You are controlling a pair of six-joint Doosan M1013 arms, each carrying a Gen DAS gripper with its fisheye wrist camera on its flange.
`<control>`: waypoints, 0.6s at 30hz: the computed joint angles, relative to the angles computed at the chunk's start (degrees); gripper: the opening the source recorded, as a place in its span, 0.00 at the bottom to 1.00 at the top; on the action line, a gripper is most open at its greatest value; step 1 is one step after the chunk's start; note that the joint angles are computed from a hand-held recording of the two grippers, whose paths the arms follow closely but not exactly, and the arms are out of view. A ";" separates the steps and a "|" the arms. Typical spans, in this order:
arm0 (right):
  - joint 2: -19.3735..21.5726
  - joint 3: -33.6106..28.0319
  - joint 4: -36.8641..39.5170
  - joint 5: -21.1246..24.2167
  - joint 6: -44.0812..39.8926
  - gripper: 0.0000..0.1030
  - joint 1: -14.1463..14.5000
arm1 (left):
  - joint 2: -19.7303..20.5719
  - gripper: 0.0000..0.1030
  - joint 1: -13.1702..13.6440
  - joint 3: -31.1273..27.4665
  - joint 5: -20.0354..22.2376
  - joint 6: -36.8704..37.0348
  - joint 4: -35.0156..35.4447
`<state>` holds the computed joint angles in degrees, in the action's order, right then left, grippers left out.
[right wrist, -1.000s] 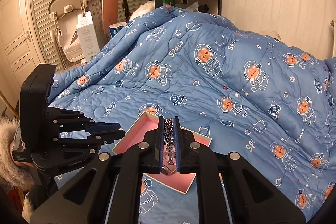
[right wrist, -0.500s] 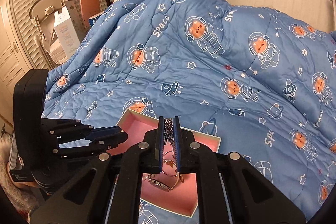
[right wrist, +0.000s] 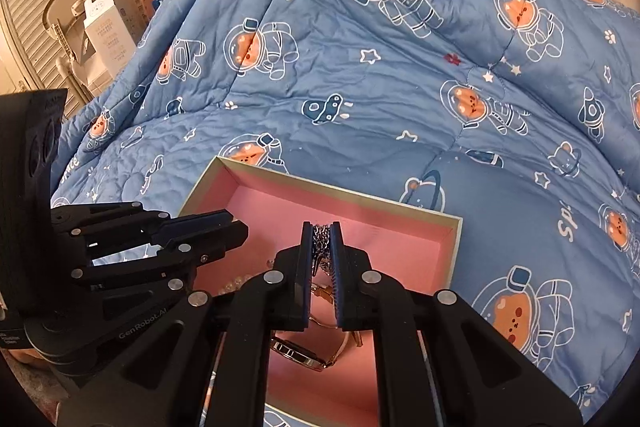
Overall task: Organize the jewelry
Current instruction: 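Lift and carry the gold chain and charm over the pink box with both grippers, then open both grippers to drop the chain and charm into the box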
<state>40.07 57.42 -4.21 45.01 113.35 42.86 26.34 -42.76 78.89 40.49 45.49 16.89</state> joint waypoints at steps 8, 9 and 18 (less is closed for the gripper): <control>1.67 -1.46 0.39 1.98 -4.26 0.08 -0.04 | 0.75 0.12 0.72 0.13 -1.01 0.36 -2.60; 1.84 -1.62 0.58 2.33 -5.28 0.08 -0.04 | 0.88 0.12 0.77 0.05 -0.87 0.40 -2.70; 2.94 -3.10 -1.67 4.73 -8.13 0.09 0.44 | 2.08 0.12 0.92 -1.02 1.24 -0.34 -1.36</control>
<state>43.01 54.31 -5.88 49.74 105.21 43.31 28.42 -41.83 77.87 41.73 45.15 15.54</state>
